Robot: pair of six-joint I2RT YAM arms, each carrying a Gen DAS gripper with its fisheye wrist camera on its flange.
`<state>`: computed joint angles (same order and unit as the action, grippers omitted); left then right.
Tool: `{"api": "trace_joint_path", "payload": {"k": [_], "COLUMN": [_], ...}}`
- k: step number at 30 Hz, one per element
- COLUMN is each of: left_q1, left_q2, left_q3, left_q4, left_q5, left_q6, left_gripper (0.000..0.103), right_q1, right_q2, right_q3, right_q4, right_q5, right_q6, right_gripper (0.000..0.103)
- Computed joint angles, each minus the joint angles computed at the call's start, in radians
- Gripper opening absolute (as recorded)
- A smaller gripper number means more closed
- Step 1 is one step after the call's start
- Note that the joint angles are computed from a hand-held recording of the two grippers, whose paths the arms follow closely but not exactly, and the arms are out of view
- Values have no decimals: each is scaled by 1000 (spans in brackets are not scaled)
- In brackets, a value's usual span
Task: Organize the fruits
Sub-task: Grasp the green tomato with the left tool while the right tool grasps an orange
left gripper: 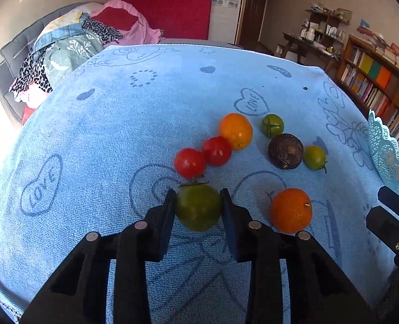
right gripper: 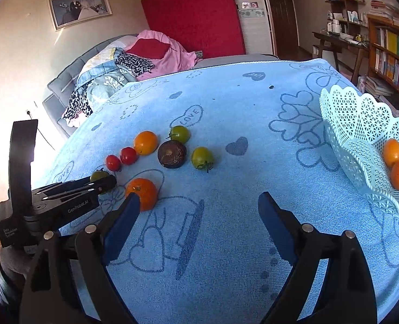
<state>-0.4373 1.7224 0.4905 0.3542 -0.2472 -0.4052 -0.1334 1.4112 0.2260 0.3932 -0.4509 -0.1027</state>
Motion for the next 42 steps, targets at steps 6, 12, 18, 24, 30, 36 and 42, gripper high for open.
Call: {"api": "trace_joint_path", "payload": {"k": [6, 12, 18, 24, 30, 36, 42], "left_q1": [-15, -25, -19, -40, -37, -45, -45], "left_q2": [-57, -95, -111, -114, -112, -107, -98], "left_q3": [-62, -93, -107, -112, -113, -113, -105], "left_q4": [53, 66, 74, 81, 83, 86, 84], "left_q5": [-72, -131, -139, -166, -166, -176, -171], "left_q6": [-30, -62, -77, -83, -89, -85, -80], "left_gripper": [33, 33, 34, 34, 34, 34, 34], "right_q1": [95, 207, 276, 317, 353, 364, 372], "right_q2": [73, 179, 261, 278, 299, 316, 308], "right_q3": [26, 77, 127, 157, 175, 186, 167], "right_q4": [34, 54, 55, 43, 34, 37, 56], "right_q5": [30, 91, 127, 145, 169, 181, 198], "right_q6": [32, 46, 52, 52, 52, 56, 54], "right_gripper": [90, 81, 62, 55, 49, 40, 39]}}
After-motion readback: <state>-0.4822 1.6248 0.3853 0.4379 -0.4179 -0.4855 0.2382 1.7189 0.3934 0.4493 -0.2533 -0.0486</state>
